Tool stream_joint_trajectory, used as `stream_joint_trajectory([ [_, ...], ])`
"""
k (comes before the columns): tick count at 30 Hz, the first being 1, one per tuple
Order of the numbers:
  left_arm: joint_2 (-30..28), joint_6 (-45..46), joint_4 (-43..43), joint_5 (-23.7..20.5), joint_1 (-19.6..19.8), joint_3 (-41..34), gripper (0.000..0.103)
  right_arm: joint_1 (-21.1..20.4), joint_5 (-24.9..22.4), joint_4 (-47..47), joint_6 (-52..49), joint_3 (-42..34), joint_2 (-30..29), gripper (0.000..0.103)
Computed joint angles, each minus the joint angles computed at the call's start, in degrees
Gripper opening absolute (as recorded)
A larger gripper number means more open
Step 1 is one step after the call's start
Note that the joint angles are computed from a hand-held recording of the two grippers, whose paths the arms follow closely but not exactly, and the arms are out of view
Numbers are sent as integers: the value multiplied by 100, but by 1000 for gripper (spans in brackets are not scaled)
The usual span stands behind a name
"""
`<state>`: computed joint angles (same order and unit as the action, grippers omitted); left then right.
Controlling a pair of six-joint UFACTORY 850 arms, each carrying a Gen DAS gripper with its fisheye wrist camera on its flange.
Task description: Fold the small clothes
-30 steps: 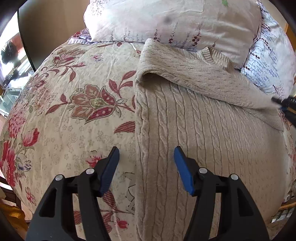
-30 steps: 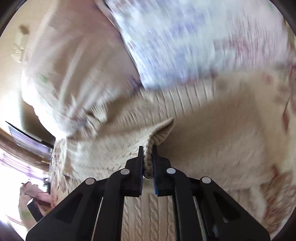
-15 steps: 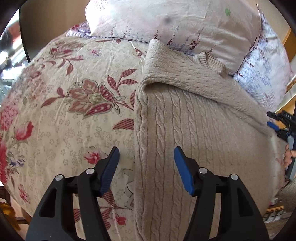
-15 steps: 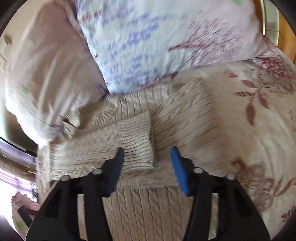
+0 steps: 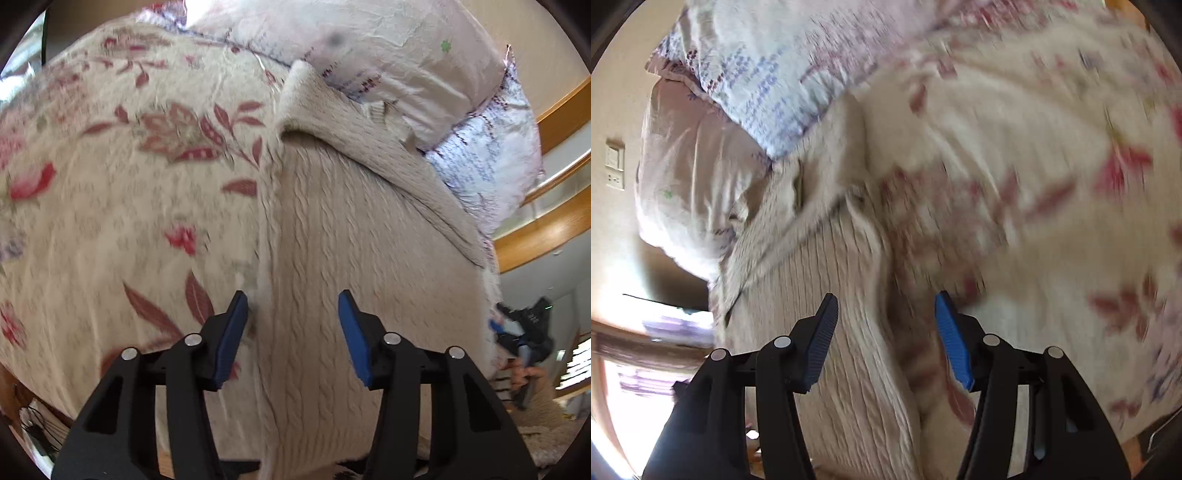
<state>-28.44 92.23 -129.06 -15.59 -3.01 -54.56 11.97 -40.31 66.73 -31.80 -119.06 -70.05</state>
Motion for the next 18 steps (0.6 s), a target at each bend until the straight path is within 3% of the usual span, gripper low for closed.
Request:
stream_joint_trajectory([
  [7,72,-771,764,-1118,106,388,43,-106,-1478,1271,-1242,921,186,57],
  [13,140,-1051,1004,-1525,66,606,39,-39,-1979,970,-1413,1242,335,48],
  [18,189,-1301,1177,-1574,-32,695,32,53,-2234,362,-1384,1316,390,32],
])
